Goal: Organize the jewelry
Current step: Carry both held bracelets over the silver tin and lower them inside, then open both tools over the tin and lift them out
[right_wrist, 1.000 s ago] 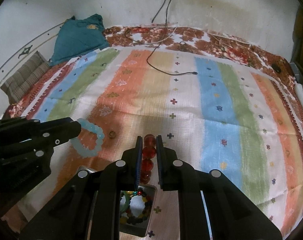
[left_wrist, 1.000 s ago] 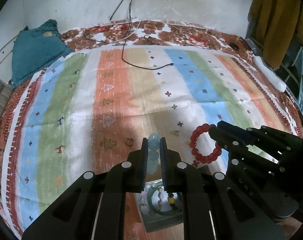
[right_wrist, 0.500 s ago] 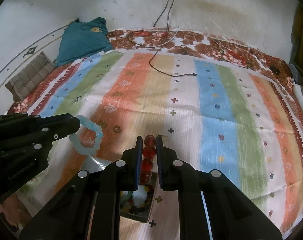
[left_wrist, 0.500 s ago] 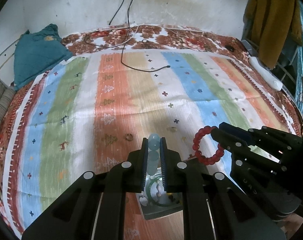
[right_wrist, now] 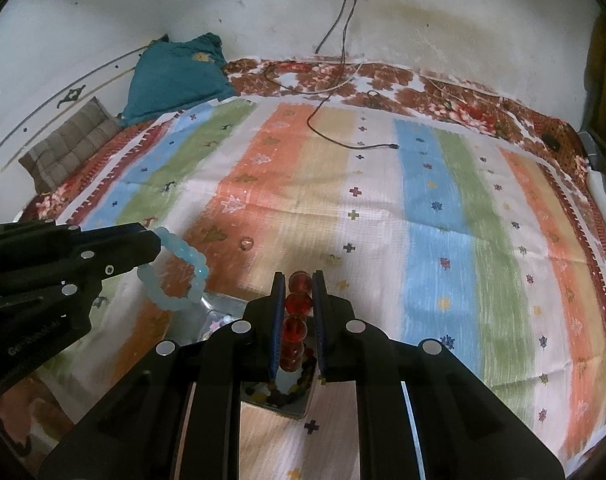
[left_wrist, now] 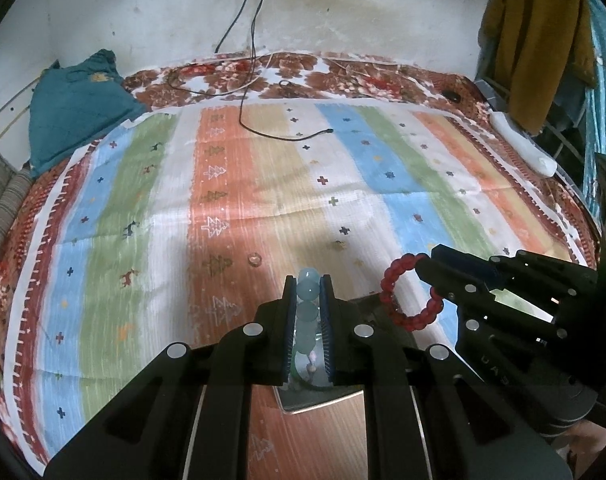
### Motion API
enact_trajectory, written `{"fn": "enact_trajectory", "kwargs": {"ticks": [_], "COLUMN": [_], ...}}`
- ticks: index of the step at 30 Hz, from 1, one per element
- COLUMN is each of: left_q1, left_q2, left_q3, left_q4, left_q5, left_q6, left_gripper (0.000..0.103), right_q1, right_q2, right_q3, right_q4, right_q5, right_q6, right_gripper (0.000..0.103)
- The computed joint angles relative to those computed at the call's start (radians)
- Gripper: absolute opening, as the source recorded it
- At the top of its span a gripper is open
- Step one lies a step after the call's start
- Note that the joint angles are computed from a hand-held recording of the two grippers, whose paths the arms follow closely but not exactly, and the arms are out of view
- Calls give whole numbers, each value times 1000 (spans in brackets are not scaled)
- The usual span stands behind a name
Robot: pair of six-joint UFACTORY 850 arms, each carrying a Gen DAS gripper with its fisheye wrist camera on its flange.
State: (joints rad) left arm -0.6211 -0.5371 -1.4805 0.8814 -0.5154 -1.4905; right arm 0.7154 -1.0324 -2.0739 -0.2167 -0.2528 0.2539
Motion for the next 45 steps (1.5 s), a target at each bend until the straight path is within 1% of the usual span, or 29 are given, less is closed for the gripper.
{"fn": "enact_trajectory", "kwargs": {"ticks": [10,14,16,21,23,24,25,26,27,29,33,36,38,42,44,45], "left_q1": [-25,-25,-25,-28,-26,-23,-23,-21,-19,-15,-9,-5,0,5,10,12], "left_q2": [18,16,15,14,10,7,6,6,8,14,21,15,5,-7,-14,-18], "left_q3": [26,25,25,29,23,20,18,18,20,29,40,34,25,13,4,-2], "left_q4": [52,42,39,23,-11,-24,-27,-27,-27,-22,-12,-27,-47,-71,-83,-91], "left_q5": [-11,-13,-11,-11,-20,-28,-37,-42,-45,-48,-58,-67,-75,-85,-90,-93], "left_q6": [-49,-33,-31,-20,5,10,9,3,-5,-29,-61,-54,-39,-16,-3,4], "left_gripper": [11,11,11,11,11,12,12,12,13,19,28,35,37,45,53,55], "right_q1": [3,2,4,2,2,2,0,-1,-2,-5,-12,-14,-14,-17,-18,-18], "right_q2": [57,67,71,74,69,65,63,60,55,47,24,4,-9,-34,-47,-54], "right_q3": [101,119,129,134,124,118,115,111,102,91,52,22,0,-42,-65,-77], "right_q4": [-15,57,14,128,131,93,85,76,29,-3,7,8,12,14,13,15], "right_q5": [59,63,66,72,64,58,54,50,42,27,-18,-46,-65,-93,-108,-115], "right_q6": [14,-61,-27,-137,-144,-100,-86,-69,-13,31,46,50,50,48,46,42], "right_gripper": [14,14,14,14,14,15,21,31,34,35,35,35,38,42,45,46]}}
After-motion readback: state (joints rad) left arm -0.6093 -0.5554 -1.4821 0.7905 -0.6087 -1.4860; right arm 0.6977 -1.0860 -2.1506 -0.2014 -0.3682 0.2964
